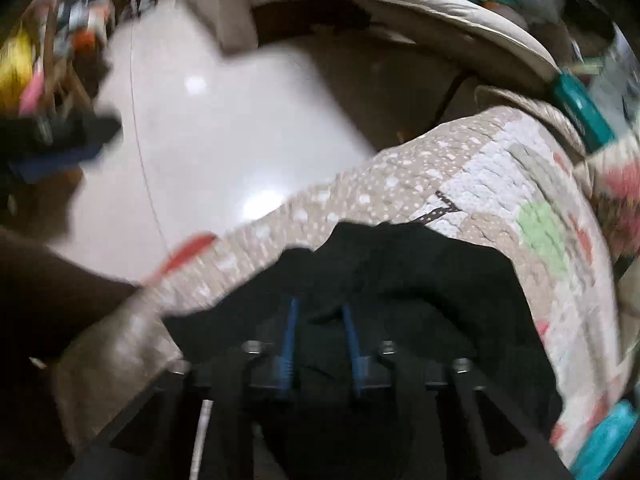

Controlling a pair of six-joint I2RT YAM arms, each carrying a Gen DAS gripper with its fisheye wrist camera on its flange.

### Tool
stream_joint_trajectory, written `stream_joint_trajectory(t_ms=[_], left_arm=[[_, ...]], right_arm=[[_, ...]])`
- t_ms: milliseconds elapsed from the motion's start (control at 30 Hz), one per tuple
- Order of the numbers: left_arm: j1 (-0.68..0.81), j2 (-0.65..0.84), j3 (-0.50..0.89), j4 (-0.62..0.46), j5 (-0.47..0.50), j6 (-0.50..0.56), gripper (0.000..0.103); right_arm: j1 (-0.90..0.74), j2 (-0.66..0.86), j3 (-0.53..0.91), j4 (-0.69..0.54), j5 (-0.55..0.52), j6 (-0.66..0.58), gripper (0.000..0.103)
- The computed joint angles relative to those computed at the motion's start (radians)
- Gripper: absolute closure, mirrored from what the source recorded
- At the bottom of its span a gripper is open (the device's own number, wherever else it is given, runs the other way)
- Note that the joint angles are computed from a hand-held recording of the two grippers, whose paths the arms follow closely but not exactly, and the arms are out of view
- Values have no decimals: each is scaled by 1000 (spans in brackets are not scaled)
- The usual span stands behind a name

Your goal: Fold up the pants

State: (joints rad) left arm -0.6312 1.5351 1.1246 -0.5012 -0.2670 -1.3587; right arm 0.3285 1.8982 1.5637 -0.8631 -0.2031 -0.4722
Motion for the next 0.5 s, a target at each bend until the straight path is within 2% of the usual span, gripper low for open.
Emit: stream_joint_trajectory(t_ms=[233,300,433,500], left_arm=[[-4,-26,-22,12,-20,-23,74],[-1,-31,-29,7,-23,-34,72],[5,-30,-39,10,-9,-46,70],[1,-14,-26,7,-10,-35,70]], right_arm=[[-114,31,173,-170,-324,147,86],[-129,44,177,-231,-401,153,82],[-131,104,196,-368,-437,120,60],[-136,83,180,-343,-429,123,58]])
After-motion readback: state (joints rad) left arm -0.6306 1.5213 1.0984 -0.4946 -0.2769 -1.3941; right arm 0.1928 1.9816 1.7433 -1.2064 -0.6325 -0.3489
